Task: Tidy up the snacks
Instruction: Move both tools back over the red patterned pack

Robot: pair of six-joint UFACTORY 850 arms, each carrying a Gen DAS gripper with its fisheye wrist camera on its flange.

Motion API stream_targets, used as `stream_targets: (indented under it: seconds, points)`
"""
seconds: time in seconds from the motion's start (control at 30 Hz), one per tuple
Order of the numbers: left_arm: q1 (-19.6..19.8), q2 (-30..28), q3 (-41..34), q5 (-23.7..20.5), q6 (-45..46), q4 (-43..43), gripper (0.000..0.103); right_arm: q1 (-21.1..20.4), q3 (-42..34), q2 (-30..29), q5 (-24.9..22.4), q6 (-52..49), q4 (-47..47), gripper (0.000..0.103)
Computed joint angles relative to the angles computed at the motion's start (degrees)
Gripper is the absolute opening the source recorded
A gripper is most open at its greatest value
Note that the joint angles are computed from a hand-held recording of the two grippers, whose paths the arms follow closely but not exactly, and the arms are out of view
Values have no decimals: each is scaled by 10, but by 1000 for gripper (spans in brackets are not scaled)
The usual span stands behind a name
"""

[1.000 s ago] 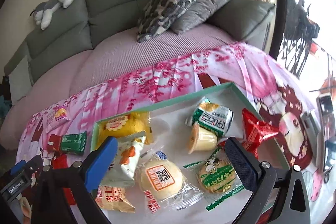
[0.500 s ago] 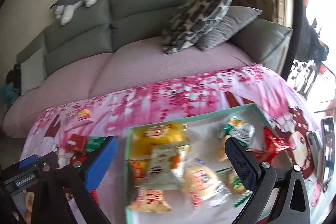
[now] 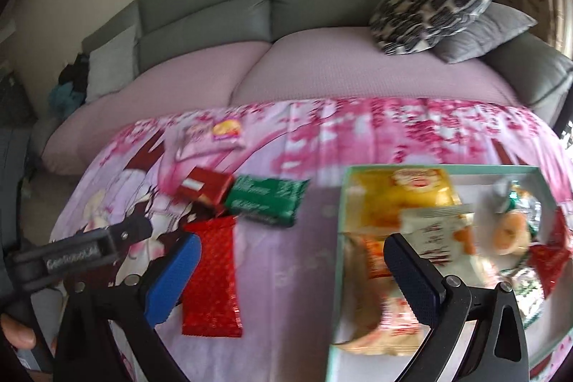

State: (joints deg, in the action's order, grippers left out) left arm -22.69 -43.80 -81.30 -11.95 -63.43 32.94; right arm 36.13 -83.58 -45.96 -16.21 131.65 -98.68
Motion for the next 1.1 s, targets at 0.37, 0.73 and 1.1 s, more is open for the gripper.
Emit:
stream_targets:
  seconds: [0.37, 0.73, 1.1]
  points:
    - [13, -21, -7, -23, 97, -120, 87, 13, -75, -54, 24, -334, 295, 103]
    - [23, -25, -2, -27, 86, -109, 87, 24, -163, -120, 10, -633, 556, 103]
    - [23, -36, -13, -39, 56, -73, 87, 26, -197, -151, -35, -628, 548, 99]
